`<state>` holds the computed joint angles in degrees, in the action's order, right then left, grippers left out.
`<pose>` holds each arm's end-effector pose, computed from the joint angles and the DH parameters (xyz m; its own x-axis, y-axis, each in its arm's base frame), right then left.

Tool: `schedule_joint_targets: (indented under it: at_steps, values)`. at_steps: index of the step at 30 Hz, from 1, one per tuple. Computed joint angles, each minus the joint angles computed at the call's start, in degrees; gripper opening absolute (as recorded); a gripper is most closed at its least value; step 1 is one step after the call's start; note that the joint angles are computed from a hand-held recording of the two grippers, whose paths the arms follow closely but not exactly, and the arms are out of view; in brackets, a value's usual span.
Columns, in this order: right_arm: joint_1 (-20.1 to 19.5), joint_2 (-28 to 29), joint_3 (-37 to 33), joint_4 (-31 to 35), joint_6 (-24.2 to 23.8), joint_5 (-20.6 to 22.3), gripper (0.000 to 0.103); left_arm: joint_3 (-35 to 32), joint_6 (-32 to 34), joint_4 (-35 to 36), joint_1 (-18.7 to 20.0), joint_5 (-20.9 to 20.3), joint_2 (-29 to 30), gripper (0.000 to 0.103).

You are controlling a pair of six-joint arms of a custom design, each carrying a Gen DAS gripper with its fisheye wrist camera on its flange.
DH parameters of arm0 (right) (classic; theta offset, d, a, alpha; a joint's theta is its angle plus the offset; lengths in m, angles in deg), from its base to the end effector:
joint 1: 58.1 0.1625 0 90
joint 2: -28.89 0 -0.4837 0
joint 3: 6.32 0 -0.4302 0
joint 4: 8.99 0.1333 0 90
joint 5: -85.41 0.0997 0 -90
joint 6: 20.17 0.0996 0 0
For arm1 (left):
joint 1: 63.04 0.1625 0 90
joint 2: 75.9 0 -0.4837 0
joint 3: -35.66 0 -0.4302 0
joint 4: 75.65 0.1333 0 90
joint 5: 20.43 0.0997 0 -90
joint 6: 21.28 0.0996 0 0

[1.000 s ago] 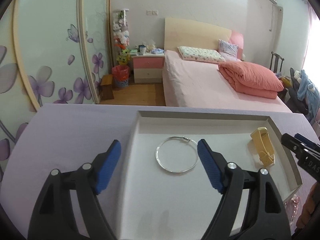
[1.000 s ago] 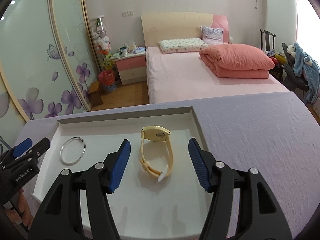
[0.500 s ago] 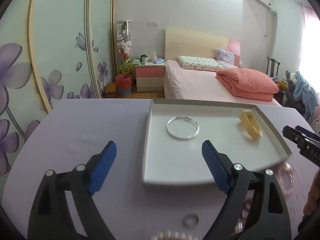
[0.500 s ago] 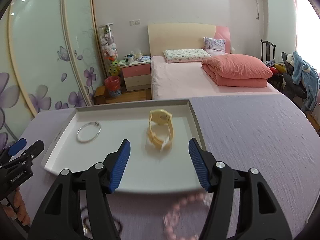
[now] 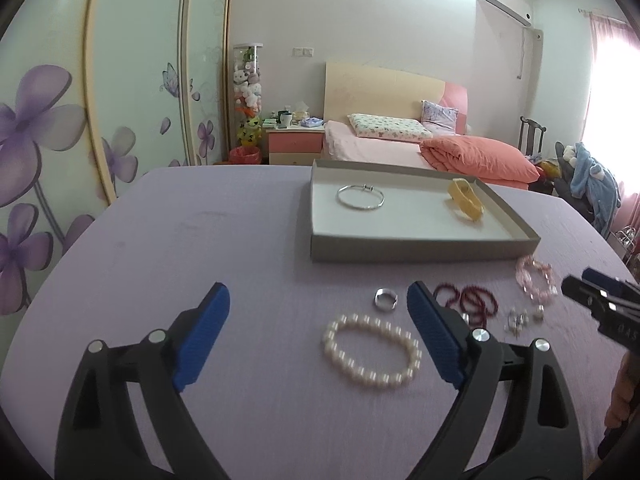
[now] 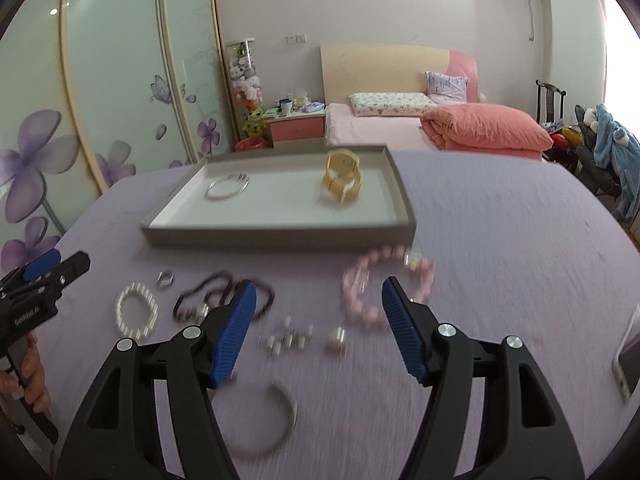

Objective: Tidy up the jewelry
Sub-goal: 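Grasp the pearl bracelet with the left tool while the right tool grasps the silver cuff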

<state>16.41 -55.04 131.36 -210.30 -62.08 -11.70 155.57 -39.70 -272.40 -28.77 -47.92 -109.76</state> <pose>-0.0016 -0.4587 0.3277 -0.7866 -0.0732 0.6131 -0.5135 0.6290 -0.5837 -0.3221 -0.4877 -0.0049 -0.7367 0.0280 -0.6756 0.5694 0.5645 -0.5976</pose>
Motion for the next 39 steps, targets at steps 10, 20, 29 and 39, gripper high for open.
schedule_joint_targets:
  at_steps: [10, 20, 29, 39]
  values:
    - [-2.8, -1.5, 5.8, 2.0, 0.1, 0.9, 0.075, 3.9, -3.1, -0.8, -2.1, 2.2, 0.3, 0.09]
    - [0.9, 2.2, 4.9, 2.4, 2.6, -7.1, 0.083, 3.8, -3.0, -1.3, -2.0, 1.5, 0.1, 0.09]
    - [2.3, 4.6, 4.6, -1.7, -0.5, -10.6, 0.066, 3.2, -3.4, 0.3, -1.7, 1.1, 0.1, 0.09]
    - [-2.0, 1.1, 1.4, -0.9, 4.0, -14.0, 0.066, 2.3, -4.0, 3.0, -1.3, 0.2, 0.1, 0.09]
